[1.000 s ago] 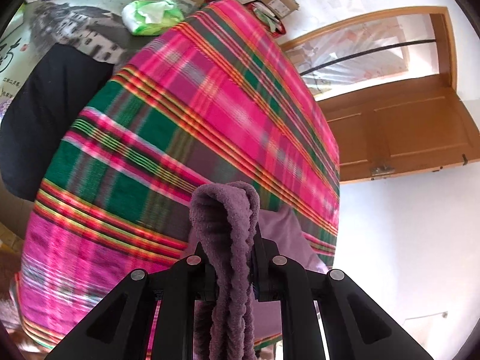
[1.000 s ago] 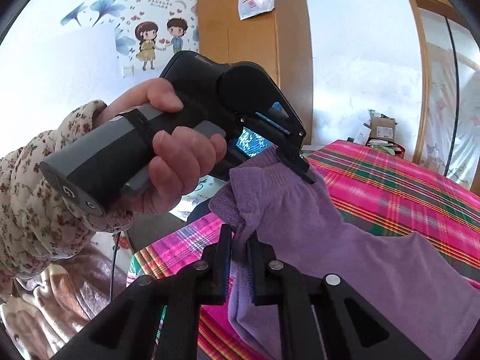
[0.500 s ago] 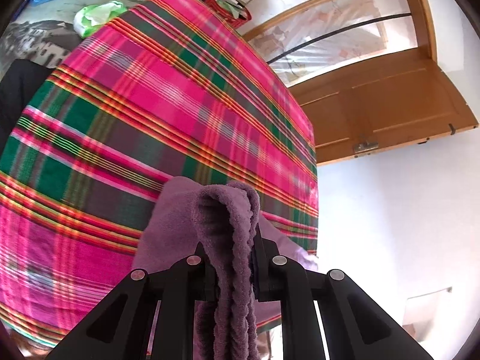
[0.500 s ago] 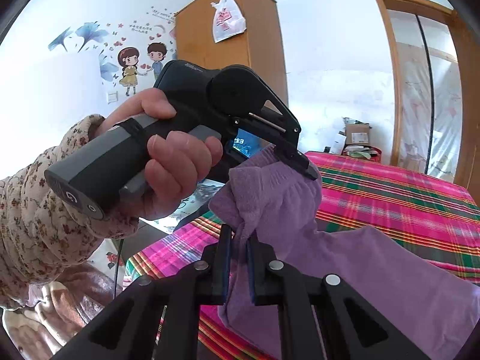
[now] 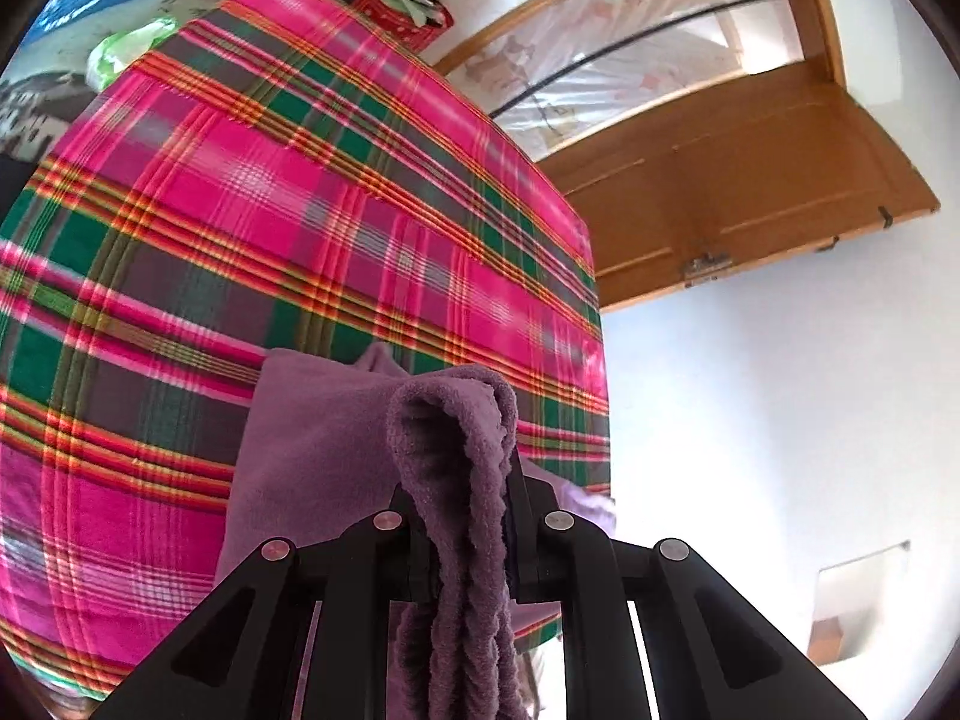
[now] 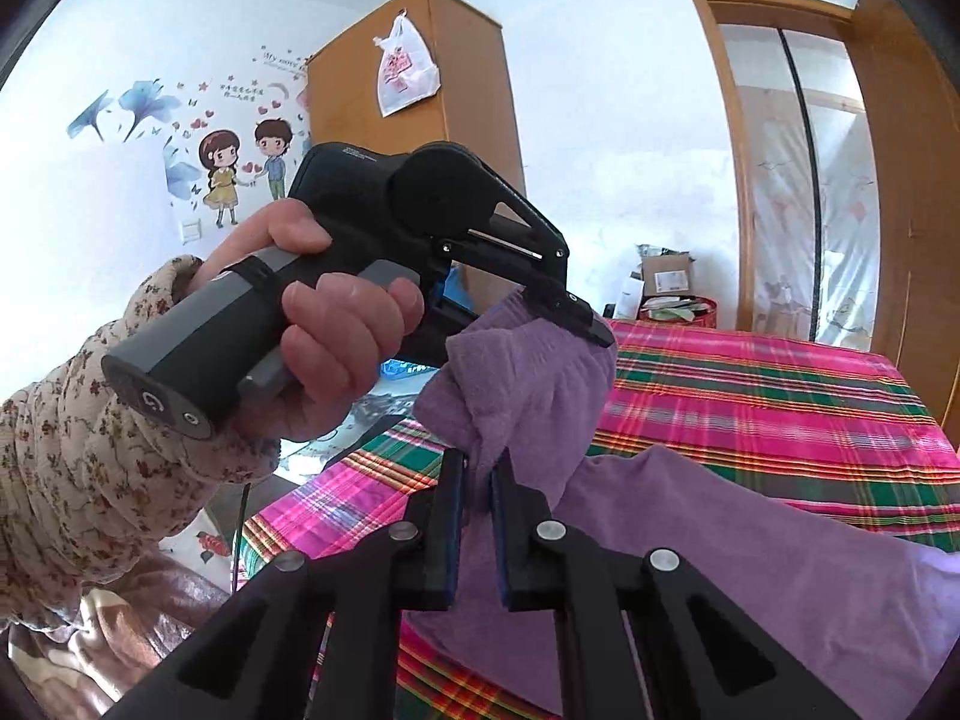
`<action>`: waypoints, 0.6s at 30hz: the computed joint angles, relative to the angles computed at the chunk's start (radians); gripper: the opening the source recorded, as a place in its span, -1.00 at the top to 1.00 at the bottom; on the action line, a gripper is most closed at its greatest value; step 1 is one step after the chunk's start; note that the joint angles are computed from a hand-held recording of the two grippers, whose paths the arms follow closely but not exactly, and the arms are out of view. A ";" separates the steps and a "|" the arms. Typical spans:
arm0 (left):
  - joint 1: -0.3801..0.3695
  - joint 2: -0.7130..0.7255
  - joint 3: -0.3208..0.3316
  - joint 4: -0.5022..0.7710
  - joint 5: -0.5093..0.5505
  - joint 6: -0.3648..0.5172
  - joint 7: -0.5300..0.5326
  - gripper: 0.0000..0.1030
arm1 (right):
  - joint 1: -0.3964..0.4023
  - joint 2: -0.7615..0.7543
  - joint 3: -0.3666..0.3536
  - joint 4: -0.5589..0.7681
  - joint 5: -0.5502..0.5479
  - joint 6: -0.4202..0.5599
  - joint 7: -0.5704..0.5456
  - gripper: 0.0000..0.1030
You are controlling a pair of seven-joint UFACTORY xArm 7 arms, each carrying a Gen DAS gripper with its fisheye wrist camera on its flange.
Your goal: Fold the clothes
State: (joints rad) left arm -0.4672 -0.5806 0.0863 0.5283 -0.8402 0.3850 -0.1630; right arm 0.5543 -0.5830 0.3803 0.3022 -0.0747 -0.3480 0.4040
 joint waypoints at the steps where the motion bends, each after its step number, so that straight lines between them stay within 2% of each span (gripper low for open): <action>1: -0.004 0.010 -0.002 0.008 -0.002 -0.004 -0.001 0.72 | 0.000 -0.009 -0.003 -0.005 0.001 0.003 0.002 0.83; 3: -0.023 0.038 0.007 0.024 -0.025 -0.010 0.011 0.72 | 0.005 -0.029 -0.016 -0.018 0.002 0.011 0.006 0.83; 9: -0.041 0.134 0.000 0.083 -0.101 0.005 0.068 0.72 | 0.055 -0.085 -0.112 -0.060 -0.017 0.048 0.017 0.86; 18: -0.010 0.292 -0.065 0.181 -0.260 0.044 0.195 0.72 | 0.037 -0.174 -0.155 -0.122 -0.013 0.109 0.030 0.87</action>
State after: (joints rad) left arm -0.4773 -0.2887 0.0216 0.7092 -1.1002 0.4290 0.0322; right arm 0.5909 -0.7575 0.2254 0.1806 -0.0881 -0.2387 0.4344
